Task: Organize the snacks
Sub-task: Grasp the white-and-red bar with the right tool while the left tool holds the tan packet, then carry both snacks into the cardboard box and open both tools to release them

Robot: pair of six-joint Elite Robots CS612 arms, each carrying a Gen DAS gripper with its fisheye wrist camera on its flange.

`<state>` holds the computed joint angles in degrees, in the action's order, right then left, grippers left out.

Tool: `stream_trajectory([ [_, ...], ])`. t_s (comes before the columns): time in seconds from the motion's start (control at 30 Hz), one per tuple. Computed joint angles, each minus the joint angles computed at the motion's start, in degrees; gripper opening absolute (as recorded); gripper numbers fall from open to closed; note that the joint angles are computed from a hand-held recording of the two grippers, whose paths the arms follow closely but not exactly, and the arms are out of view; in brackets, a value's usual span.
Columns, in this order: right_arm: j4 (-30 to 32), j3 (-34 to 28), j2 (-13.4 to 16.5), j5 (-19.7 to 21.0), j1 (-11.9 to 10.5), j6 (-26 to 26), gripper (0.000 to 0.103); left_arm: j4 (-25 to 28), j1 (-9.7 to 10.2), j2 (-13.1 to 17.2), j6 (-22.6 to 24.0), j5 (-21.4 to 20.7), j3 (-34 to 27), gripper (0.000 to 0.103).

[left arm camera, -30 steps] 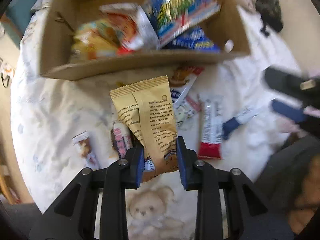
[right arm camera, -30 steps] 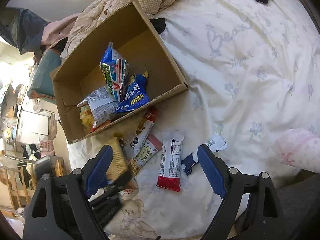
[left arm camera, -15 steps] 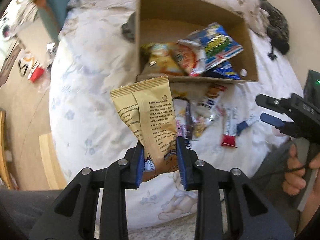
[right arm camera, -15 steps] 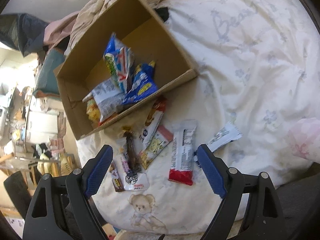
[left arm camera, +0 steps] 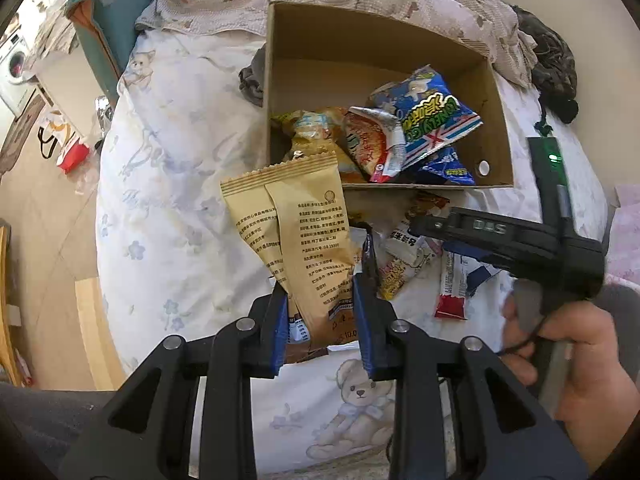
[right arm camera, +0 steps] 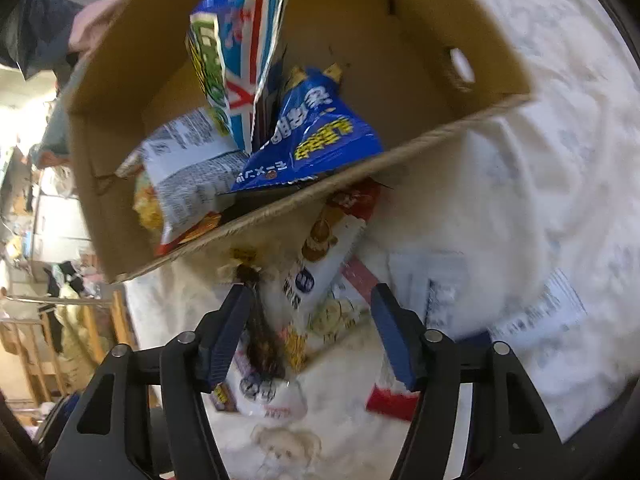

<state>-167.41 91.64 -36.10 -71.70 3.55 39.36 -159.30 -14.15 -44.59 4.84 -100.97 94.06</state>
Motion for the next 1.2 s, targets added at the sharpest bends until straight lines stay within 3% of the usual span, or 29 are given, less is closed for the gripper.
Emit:
stream_trajectory([
  [0.1,1.6,-1.7,1.1,-2.6,0.4,0.0,0.063,0.1,0.14,0.1,-0.5,0.3,-0.2,0.025],
  [0.13,1.0,-2.0,1.6,-2.4,0.3,0.8,0.025,0.0,0.16,0.1,-0.6,0.4,-0.2,0.025],
  [0.2,1.4,-1.8,1.4,-2.2,0.3,-1.0,0.019,-0.2,0.26,0.1,-0.8,0.3,-0.2,0.025],
  [0.27,-2.3,1.3,-0.4,0.0,-0.2,1.1,0.016,-0.4,0.32,0.0,-1.1,0.1,-0.1,0.025],
  [0.43,-8.0,8.0,-4.9,2.3,-0.3,-0.8,0.016,-0.5,0.08,-0.1,-1.0,-0.6,-0.1,0.025],
  [0.63,-11.6,10.2,-6.1,3.4,0.3,-1.3,0.016,-2.5,-0.68,-0.1,0.3,2.9,0.8,0.025],
  [0.8,-13.7,11.3,-6.9,4.7,-0.1,-1.1,0.016,-3.0,-0.25,0.0,-1.6,4.5,0.9,0.025],
  [1.0,-18.4,14.0,-9.0,3.1,-0.5,-3.5,0.016,-6.4,0.52,-1.0,-3.0,2.9,1.9,0.025],
  [1.2,-20.2,13.9,-10.2,-1.4,-1.2,-5.8,0.016,-9.0,0.93,-1.7,-4.3,2.4,0.9,0.025],
])
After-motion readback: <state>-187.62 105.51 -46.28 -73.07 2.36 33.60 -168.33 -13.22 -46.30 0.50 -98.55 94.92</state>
